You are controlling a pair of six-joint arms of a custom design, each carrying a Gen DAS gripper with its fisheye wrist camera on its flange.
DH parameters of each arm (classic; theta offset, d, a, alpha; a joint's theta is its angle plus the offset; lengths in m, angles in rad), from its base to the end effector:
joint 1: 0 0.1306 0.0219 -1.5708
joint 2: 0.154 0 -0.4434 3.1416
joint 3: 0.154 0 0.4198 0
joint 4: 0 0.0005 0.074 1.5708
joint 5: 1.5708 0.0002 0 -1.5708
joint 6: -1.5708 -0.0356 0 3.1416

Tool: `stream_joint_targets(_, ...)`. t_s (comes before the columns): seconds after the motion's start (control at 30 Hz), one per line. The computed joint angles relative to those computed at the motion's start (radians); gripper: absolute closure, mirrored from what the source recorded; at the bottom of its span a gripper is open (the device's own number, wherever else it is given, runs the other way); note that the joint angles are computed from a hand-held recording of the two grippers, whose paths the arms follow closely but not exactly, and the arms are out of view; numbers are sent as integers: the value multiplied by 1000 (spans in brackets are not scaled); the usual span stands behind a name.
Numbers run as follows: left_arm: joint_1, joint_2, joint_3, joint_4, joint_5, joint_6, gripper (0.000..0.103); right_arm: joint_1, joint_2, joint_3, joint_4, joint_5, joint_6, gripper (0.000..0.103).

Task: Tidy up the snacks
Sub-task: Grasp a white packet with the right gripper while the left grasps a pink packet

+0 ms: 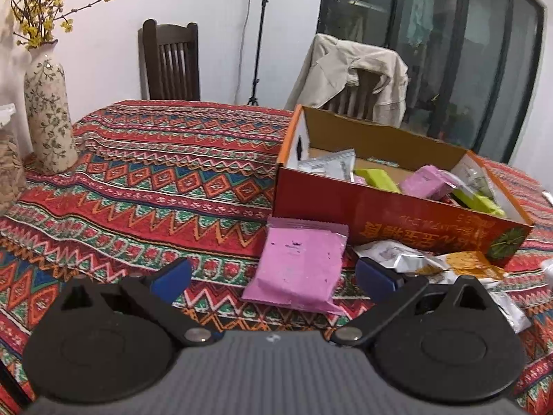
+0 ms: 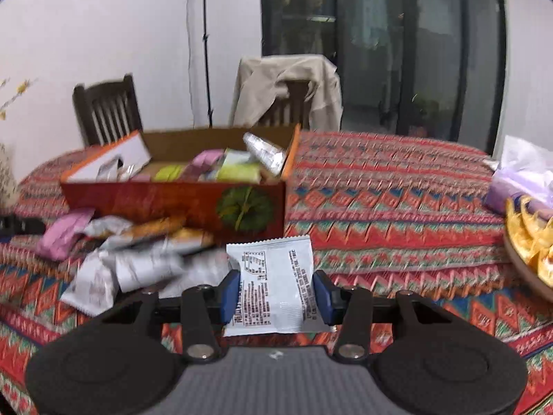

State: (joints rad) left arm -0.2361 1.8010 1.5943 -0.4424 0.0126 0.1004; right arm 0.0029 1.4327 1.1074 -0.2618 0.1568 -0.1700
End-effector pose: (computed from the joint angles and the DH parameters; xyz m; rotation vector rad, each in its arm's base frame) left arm 0.6669 -0.1614 0.3891 0.1580 2.2215 -0.1990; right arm 0.5175 -0.0046 0.3791 0.2695 2.1336 -0.0688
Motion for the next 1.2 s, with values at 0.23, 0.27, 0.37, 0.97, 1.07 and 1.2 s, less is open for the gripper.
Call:
stream_joint_targets(0.23, -24, 49, 73, -73, -56, -62, 0, -4, 36, 19, 85, -20, 6, 58)
stream_joint_targets(0.27, -28, 57, 80, -75, -63, -73, 0, -6, 40, 14, 100, -29, 1, 58)
stream_joint_targets(0.37, -37, 80, 100, -83, -82, -85, 0, -12, 50, 5, 122, -41, -17, 58)
stream_joint_targets(0.97, -14, 78, 76, -71, -1, -61, 40, -3, 42, -35, 182, -73, -13, 58)
stream_joint_targets(1.07, -10, 62, 58, -51, 13, -53, 40, 1, 42, -36, 190, -64, -6, 58)
stream_joint_targets(1.2, -8, 44, 37, -24, 11, -41, 40, 3, 40, -42, 205, -60, -1, 58)
